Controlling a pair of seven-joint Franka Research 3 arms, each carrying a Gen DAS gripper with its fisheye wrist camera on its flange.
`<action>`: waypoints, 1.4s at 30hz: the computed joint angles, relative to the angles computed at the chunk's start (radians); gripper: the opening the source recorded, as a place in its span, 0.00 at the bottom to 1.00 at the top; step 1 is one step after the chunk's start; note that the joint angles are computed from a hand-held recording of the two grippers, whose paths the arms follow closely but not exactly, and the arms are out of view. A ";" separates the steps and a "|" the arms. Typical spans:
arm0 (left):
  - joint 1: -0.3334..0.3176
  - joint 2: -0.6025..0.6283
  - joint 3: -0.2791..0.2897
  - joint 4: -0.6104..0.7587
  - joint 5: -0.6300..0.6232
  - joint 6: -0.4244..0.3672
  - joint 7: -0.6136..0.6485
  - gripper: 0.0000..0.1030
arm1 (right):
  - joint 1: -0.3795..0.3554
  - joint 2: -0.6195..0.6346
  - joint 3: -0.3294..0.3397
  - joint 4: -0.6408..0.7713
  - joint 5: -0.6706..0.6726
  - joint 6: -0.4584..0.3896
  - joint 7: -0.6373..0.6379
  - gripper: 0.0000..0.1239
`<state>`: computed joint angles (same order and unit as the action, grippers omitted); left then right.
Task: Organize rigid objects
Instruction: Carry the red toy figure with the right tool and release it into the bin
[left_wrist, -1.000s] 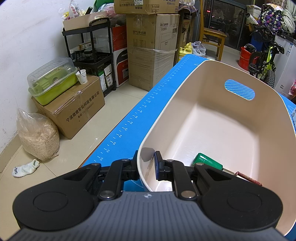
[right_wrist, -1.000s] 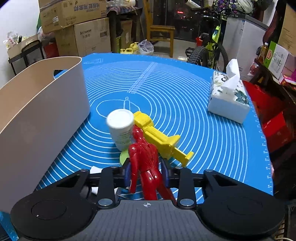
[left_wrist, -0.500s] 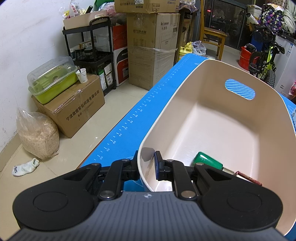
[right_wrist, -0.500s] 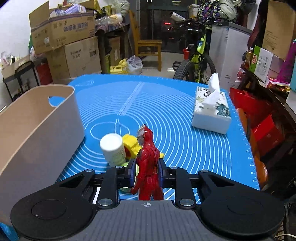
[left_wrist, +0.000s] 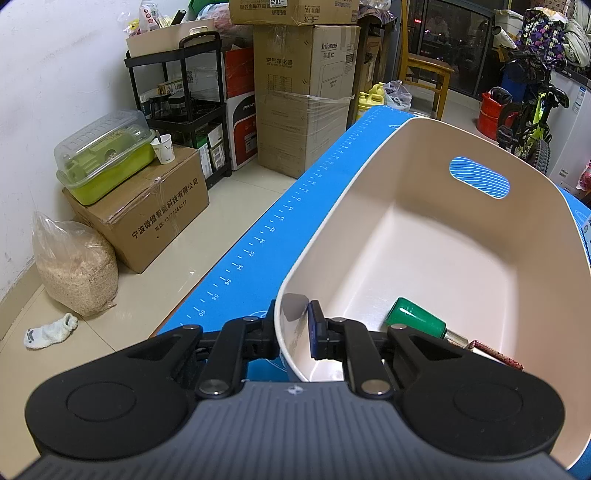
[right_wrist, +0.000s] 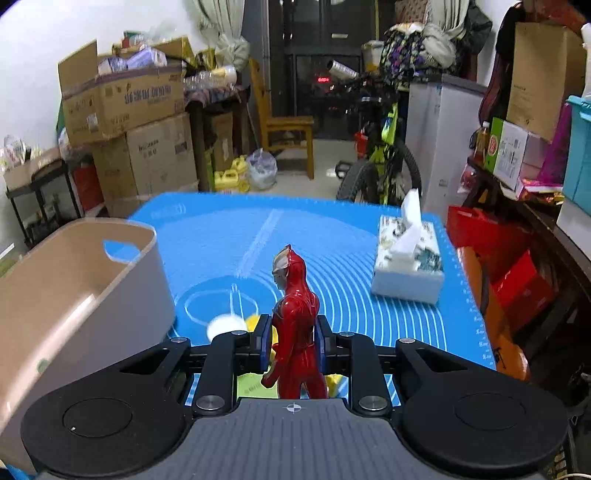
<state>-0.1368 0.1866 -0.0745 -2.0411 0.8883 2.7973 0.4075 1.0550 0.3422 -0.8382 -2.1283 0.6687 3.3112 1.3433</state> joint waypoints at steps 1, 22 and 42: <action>0.000 -0.001 0.000 -0.001 -0.001 0.000 0.000 0.16 | 0.000 -0.009 0.006 -0.004 0.000 0.019 -0.001 0.26; -0.001 0.003 0.001 0.001 -0.002 0.003 -0.001 0.16 | -0.393 -0.074 0.547 0.144 -0.171 0.199 0.016 0.26; -0.002 0.007 0.002 0.006 -0.002 -0.001 0.004 0.16 | -0.309 0.080 0.507 0.303 -0.316 -0.189 0.081 0.27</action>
<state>-0.1388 0.1935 -0.0727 -2.0354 0.8864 2.7964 0.4110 0.7456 0.4224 -0.3311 -1.8251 0.3524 3.1218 1.4239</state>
